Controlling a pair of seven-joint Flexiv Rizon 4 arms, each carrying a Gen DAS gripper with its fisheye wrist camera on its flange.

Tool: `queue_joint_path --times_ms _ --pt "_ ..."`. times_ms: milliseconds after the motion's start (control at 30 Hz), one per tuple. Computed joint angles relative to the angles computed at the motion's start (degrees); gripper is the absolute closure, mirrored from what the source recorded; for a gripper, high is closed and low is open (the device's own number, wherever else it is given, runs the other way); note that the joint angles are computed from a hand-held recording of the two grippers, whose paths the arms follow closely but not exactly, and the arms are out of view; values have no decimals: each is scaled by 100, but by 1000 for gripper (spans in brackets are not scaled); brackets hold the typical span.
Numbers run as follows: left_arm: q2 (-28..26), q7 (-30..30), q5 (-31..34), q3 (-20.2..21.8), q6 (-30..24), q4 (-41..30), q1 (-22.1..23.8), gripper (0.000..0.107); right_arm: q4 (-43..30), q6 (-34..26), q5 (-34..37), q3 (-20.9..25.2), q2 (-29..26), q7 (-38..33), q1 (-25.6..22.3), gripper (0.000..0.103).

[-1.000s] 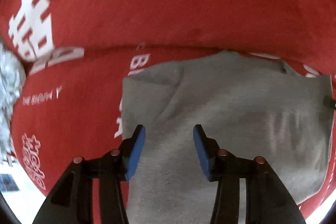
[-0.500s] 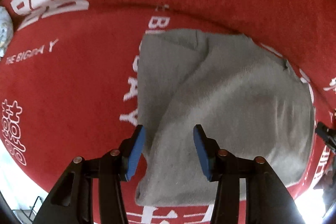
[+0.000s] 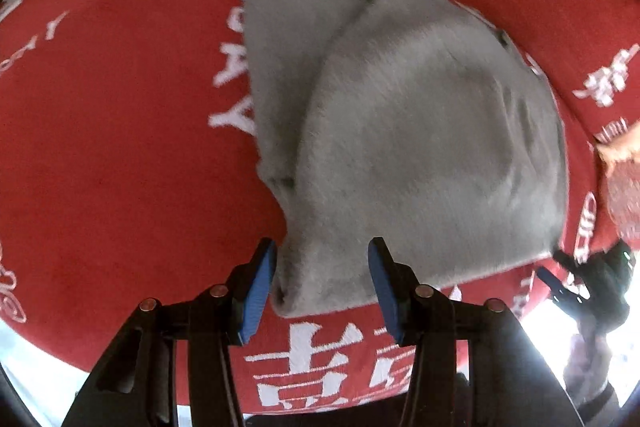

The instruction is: Fold small clothes

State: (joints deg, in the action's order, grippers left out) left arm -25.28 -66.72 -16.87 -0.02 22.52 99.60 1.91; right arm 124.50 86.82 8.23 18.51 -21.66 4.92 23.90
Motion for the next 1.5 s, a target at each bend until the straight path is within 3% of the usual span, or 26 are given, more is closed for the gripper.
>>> queue_joint_path --times_ms 100,167,200,233,300,367,500,633,700,767,800,867,900,933,1000,1067,1167,1233,1300,1367,1500 --pt "-42 213 -167 -71 -71 54 58 58 285 616 -133 -879 -82 867 837 45" --pt "-44 263 -271 -81 6 110 66 63 367 692 -340 -1408 -69 1223 1260 44" --pt "-19 355 -399 -111 102 171 90 85 345 611 -444 -1453 -57 1274 1252 44" --pt "-23 393 -431 -122 81 152 96 99 281 481 -547 -1407 -58 1285 1162 47" --pt "-9 548 -635 -163 15 143 174 99 72 -54 -725 -1035 -33 1092 724 95" --pt "124 835 -874 -220 21 222 230 99 -209 -638 -780 -596 -2 614 217 95" --pt "433 1082 -1007 -131 154 527 205 100 -597 -1810 -922 -313 258 -292 -78 96" --pt "455 886 -578 71 362 826 113 100 -761 -2300 -544 -197 128 -733 -138 96" --pt "410 667 -302 158 491 954 73 100 -745 -2270 -236 -127 30 -940 -186 94" --pt "458 663 -417 129 491 980 154 99 -806 -2249 -104 -135 -3 -1090 -209 94" --pt "500 635 -305 135 496 923 134 99 -880 -2381 -38 -119 14 -1255 -281 87" --pt "585 554 47 166 460 724 69 93 -945 -2914 -2 -124 185 -1411 -307 73" --pt "623 549 92 165 488 673 69 81 -970 -3122 12 -146 252 -1433 -283 72" --pt "684 593 12 143 560 626 96 58 -977 -3240 32 -171 324 -1435 -254 72" --pt "771 673 -197 99 957 569 123 30 -984 -3513 -135 -287 502 -1275 -130 72" --pt "718 834 -439 8 1125 412 169 30 -854 -3413 -596 -459 726 -1010 37 72" --pt "212 661 -554 -126 1025 -226 136 30 -986 -3444 -1308 -666 757 -1087 85 72" --pt "-147 500 -473 -193 1038 -587 30 30 -1290 -3401 -1328 -690 485 -1529 -36 72" --pt "-553 367 -402 -264 974 -991 -54 30 -1614 -3431 -1275 -706 189 -1953 -150 80" --pt "-833 301 -356 -326 934 -1266 -129 30 -2025 -3548 -1341 -762 -226 -2293 -174 81" --pt "-1407 62 -35 -308 754 -1854 -351 30 -2210 -3627 -1019 -693 -541 -2712 -317 81"
